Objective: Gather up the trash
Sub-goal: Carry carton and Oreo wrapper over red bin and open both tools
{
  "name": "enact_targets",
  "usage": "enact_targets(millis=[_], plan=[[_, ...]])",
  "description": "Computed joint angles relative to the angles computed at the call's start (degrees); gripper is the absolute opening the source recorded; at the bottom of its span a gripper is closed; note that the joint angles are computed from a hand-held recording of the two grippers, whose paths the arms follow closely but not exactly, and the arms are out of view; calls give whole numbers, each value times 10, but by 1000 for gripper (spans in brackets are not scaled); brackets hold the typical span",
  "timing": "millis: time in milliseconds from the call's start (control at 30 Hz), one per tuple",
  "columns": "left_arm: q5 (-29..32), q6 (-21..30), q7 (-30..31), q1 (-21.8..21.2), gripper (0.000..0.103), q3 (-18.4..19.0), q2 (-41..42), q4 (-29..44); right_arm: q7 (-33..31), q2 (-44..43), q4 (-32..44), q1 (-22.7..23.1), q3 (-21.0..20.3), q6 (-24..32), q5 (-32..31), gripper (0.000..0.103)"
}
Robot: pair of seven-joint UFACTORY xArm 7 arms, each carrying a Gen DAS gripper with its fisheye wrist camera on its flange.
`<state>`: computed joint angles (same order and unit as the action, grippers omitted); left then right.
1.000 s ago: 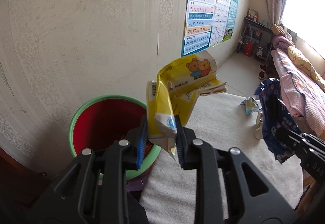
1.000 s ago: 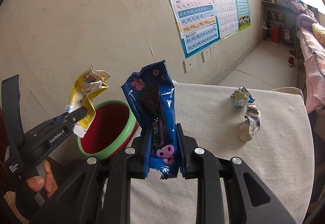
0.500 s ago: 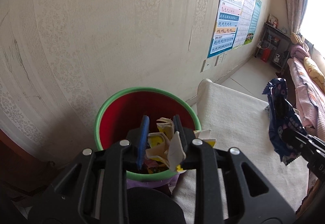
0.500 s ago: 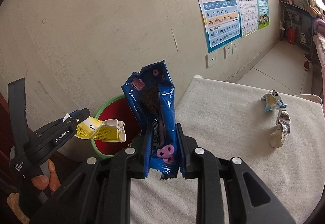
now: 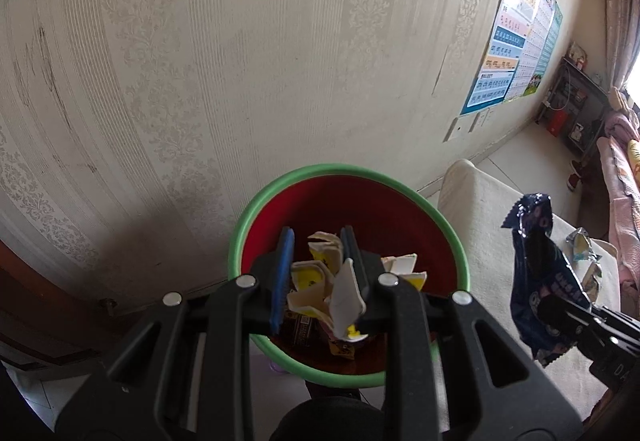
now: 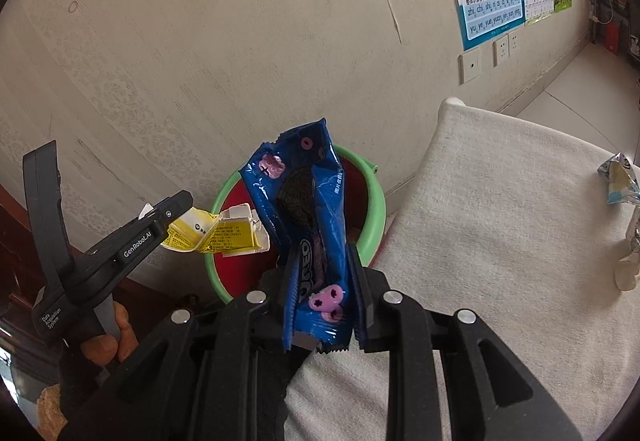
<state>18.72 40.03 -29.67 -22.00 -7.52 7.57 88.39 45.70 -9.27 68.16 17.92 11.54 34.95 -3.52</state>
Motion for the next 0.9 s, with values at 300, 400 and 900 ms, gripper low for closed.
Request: enact_targets(millis=[300, 400, 900], plan=[[-31, 11, 12, 4, 23, 6, 30, 23, -19, 56, 56, 10, -5, 17, -6, 22], [-28, 15, 11, 0, 23, 7, 39, 33, -25, 70, 75, 11, -8, 22, -13, 22], [-22, 15, 19, -8, 23, 14, 50, 40, -41, 90, 88, 18, -14, 20, -5, 22]])
